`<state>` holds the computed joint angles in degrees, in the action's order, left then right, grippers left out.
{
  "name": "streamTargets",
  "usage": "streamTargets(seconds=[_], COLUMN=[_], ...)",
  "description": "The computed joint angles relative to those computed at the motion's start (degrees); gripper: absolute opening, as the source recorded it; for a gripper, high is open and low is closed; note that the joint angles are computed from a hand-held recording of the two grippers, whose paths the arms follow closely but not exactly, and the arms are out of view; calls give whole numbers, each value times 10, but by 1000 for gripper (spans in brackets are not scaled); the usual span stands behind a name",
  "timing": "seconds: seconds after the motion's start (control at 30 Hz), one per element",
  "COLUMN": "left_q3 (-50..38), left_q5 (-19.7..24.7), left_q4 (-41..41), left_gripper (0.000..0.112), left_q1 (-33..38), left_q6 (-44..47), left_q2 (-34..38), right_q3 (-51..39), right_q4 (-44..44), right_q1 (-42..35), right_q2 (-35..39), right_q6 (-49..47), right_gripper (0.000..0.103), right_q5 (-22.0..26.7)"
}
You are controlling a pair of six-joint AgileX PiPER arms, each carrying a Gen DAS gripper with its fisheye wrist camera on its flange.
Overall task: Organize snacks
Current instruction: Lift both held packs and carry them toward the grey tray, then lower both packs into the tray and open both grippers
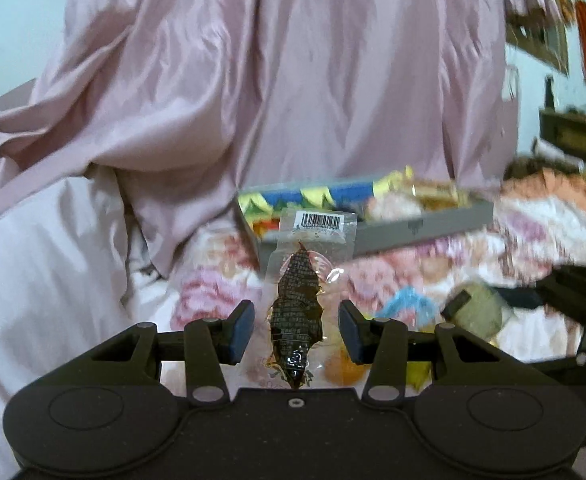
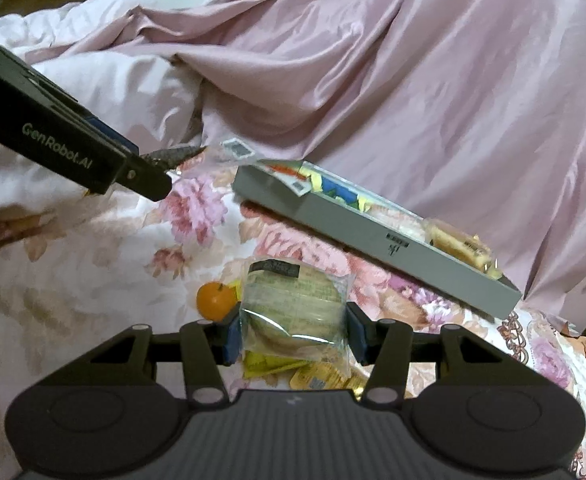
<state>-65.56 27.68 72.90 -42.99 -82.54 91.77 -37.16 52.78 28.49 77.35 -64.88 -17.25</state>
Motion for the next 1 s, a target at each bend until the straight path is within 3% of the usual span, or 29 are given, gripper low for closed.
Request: streamTargets(seconds=[0.33,0.57,0.77,1.0], left_q3=[-67,-192,-295,-381], left_q5=[17,-9,-29,-85], left_q4=[118,148,124,-62], left_gripper=[48,48,48,48], left_q1=[12,41,66,112], left_q6=[-205,-258,-241,-100], left_q2=[56,145,217,279], right_q3=[-22,-86,-157,-258], right_q4=[-78,-100,-145,-183], right_q1=[-21,-44,-77,-93], right_q2=[4,54,112,202], right_q6=[114,132,179,235], right_gripper=[56,56,56,56], right_q5=[-13,-31,-25,-18])
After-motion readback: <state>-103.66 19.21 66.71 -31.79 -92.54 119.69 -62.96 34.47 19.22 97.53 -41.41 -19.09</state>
